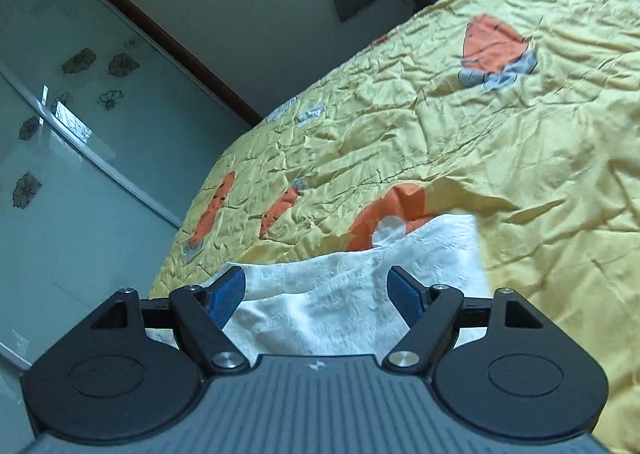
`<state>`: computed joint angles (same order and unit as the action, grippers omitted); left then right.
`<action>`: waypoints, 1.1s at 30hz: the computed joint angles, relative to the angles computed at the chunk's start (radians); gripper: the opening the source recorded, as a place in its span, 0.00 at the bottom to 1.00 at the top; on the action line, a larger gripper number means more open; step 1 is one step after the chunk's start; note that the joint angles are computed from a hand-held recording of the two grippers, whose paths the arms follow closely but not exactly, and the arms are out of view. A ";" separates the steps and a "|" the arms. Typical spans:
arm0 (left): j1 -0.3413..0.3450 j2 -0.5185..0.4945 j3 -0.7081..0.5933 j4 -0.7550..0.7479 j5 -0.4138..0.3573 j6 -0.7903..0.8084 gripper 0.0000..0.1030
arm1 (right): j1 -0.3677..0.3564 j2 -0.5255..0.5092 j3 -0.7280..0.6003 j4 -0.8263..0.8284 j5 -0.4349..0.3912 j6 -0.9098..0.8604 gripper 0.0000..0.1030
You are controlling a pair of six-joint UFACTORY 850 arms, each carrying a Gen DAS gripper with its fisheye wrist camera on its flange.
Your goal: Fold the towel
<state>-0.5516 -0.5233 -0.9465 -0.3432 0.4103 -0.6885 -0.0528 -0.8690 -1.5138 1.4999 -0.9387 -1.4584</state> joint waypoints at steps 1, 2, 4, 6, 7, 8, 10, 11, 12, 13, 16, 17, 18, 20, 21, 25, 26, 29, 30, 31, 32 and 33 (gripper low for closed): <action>0.001 -0.009 -0.014 0.020 -0.015 -0.009 0.39 | 0.010 -0.012 -0.012 -0.016 0.027 0.010 0.76; 0.001 -0.016 -0.026 0.000 -0.037 0.025 0.31 | 0.019 -0.022 -0.022 -0.033 0.053 0.020 0.76; -0.010 -0.022 -0.039 -0.115 -0.045 0.198 0.21 | 0.027 -0.036 -0.027 -0.045 0.080 0.016 0.75; -0.015 -0.008 -0.037 -0.165 -0.051 0.318 0.19 | 0.021 -0.033 -0.003 -0.004 0.070 -0.043 0.75; -0.016 0.003 -0.031 -0.185 -0.054 0.354 0.17 | 0.018 -0.031 0.005 0.001 0.065 -0.060 0.75; -0.015 0.011 -0.028 -0.213 -0.061 0.395 0.17 | 0.014 -0.030 0.013 0.008 0.057 -0.078 0.75; -0.006 0.011 -0.030 -0.256 -0.090 0.446 0.15 | 0.004 -0.032 0.031 0.044 0.031 -0.129 0.75; 0.000 0.001 -0.035 -0.258 -0.105 0.444 0.15 | 0.000 -0.033 0.043 0.074 0.017 -0.169 0.75; 0.004 -0.010 -0.037 -0.247 -0.108 0.421 0.15 | -0.002 -0.032 0.056 0.098 0.010 -0.212 0.75; 0.004 -0.016 -0.038 -0.249 -0.099 0.413 0.15 | -0.001 -0.029 0.069 0.119 0.010 -0.252 0.75; -0.008 -0.015 -0.050 -0.376 -0.103 0.568 0.23 | 0.013 0.003 0.104 0.147 0.064 -0.314 0.75; -0.012 -0.007 -0.045 -0.385 -0.096 0.579 0.29 | 0.021 0.022 0.116 0.144 0.098 -0.307 0.75; -0.018 0.005 -0.037 -0.436 -0.087 0.625 0.43 | 0.030 0.042 0.129 0.139 0.131 -0.295 0.75; -0.036 0.038 -0.014 -0.617 -0.057 0.794 0.65 | 0.035 0.074 0.155 0.131 0.122 -0.304 0.76; -0.047 0.061 0.012 -0.679 -0.013 0.833 0.69 | 0.037 0.089 0.171 0.135 0.099 -0.328 0.76; -0.068 0.187 0.157 -0.895 0.147 0.813 0.69 | 0.083 0.173 0.269 0.148 0.057 -0.511 0.76; -0.071 0.223 0.198 -0.968 0.188 0.798 0.69 | 0.103 0.195 0.298 0.149 0.059 -0.579 0.76; -0.082 0.333 0.315 -1.222 0.306 0.755 0.69 | 0.181 0.257 0.388 0.145 0.081 -0.801 0.76; -0.087 0.369 0.349 -1.326 0.348 0.756 0.69 | 0.206 0.272 0.417 0.153 0.085 -0.872 0.76; -0.091 0.398 0.377 -1.404 0.378 0.757 0.69 | 0.231 0.283 0.441 0.157 0.085 -0.934 0.76; -0.094 0.431 0.407 -1.486 0.408 0.764 0.69 | 0.259 0.291 0.463 0.156 0.091 -0.986 0.75; -0.103 0.458 0.432 -1.552 0.435 0.761 0.69 | 0.288 0.298 0.478 0.151 0.103 -1.017 0.75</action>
<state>-0.6550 -0.0657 -0.5141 -1.8948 0.8451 0.0722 0.2354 -0.5714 -1.0356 1.6508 -0.8357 -2.4756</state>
